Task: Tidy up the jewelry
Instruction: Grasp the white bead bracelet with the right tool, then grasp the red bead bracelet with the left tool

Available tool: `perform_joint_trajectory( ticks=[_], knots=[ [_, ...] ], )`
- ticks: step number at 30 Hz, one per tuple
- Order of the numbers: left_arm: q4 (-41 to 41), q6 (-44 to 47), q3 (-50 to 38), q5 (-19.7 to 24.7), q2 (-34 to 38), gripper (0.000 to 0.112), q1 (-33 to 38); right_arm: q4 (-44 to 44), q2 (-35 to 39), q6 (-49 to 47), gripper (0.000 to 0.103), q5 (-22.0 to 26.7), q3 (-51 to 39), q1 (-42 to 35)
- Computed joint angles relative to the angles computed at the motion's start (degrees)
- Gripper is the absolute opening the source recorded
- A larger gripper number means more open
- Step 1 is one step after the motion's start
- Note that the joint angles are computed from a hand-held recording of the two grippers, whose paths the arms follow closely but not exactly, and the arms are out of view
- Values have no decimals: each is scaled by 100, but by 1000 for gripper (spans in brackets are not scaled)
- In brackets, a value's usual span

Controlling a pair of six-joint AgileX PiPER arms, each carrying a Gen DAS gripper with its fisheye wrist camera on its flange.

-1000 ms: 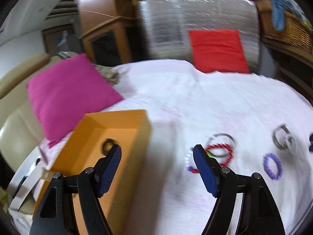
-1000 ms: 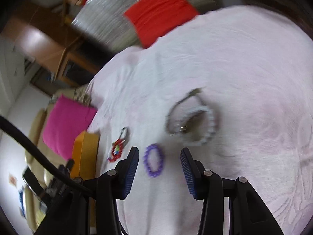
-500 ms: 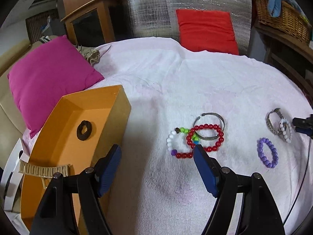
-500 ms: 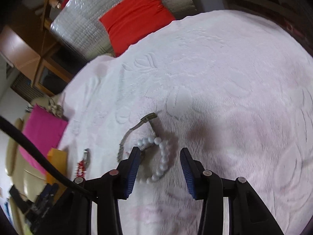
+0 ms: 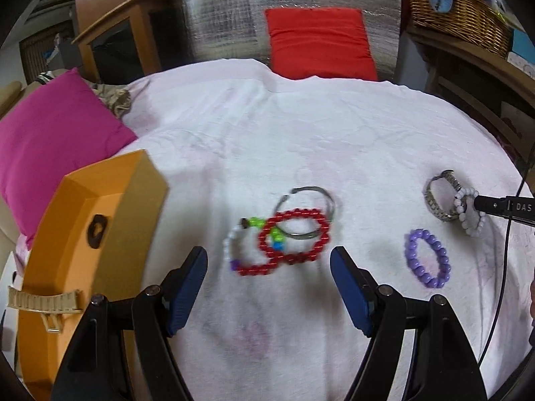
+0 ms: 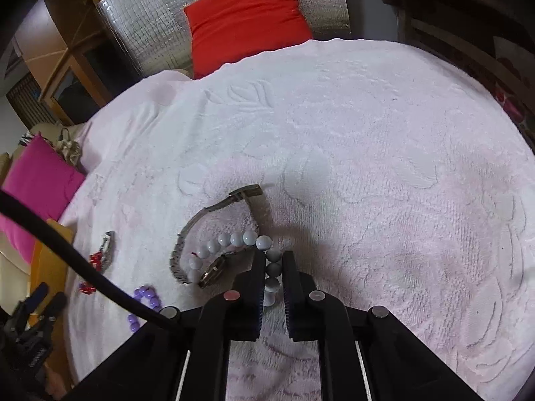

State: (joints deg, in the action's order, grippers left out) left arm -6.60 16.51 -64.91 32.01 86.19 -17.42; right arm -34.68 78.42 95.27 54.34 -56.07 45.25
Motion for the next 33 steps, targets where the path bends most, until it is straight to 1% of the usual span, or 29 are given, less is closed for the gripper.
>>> perform_joint_trajectory(
  ticks=[2,5,6,8,11,12,13,15,17,19,20,24,27,31,33],
  knots=[
    [-3,-75,-71,0,119,76,-108,-47,-117,120,11,52,39,91],
    [-273,-12,-240,129,342,76,-144,-119,-340,348,11,65,147,217],
    [-207,-121,-289,139,419,76,-186,-139,-383,411,11,68,161,242],
    [-89,-326,-405,194,579,76,-256,-170,-449,523,11,-13,205,225],
    [-252,-255,-477,250,718,76,-296,-162,-613,747,11,-170,353,189],
    [-150,-320,-490,225,770,74,-360,-163,-666,810,11,-200,394,185],
    [-52,-388,-486,181,800,70,-412,-167,-679,839,11,-219,408,168],
    [30,-433,-578,226,914,35,-446,-194,-721,893,11,-231,437,176],
    [-176,-350,-801,504,1118,27,-344,-205,-746,919,11,-262,458,168],
    [-449,-148,-844,614,1116,21,-252,-213,-760,933,11,-276,477,168],
    [-556,-13,-810,616,1068,12,-236,-220,-762,944,11,-268,476,170],
    [-762,367,-608,614,844,10,-188,-342,-788,1067,11,-202,456,238],
    [-1320,961,-484,792,625,9,21,-478,-758,1131,11,-136,365,351],
    [-2139,1927,-236,975,165,10,377,-784,-728,1359,11,-54,252,643],
    [-2482,2350,-136,1142,-53,10,602,-933,-701,1490,11,-33,199,779]
  ],
)
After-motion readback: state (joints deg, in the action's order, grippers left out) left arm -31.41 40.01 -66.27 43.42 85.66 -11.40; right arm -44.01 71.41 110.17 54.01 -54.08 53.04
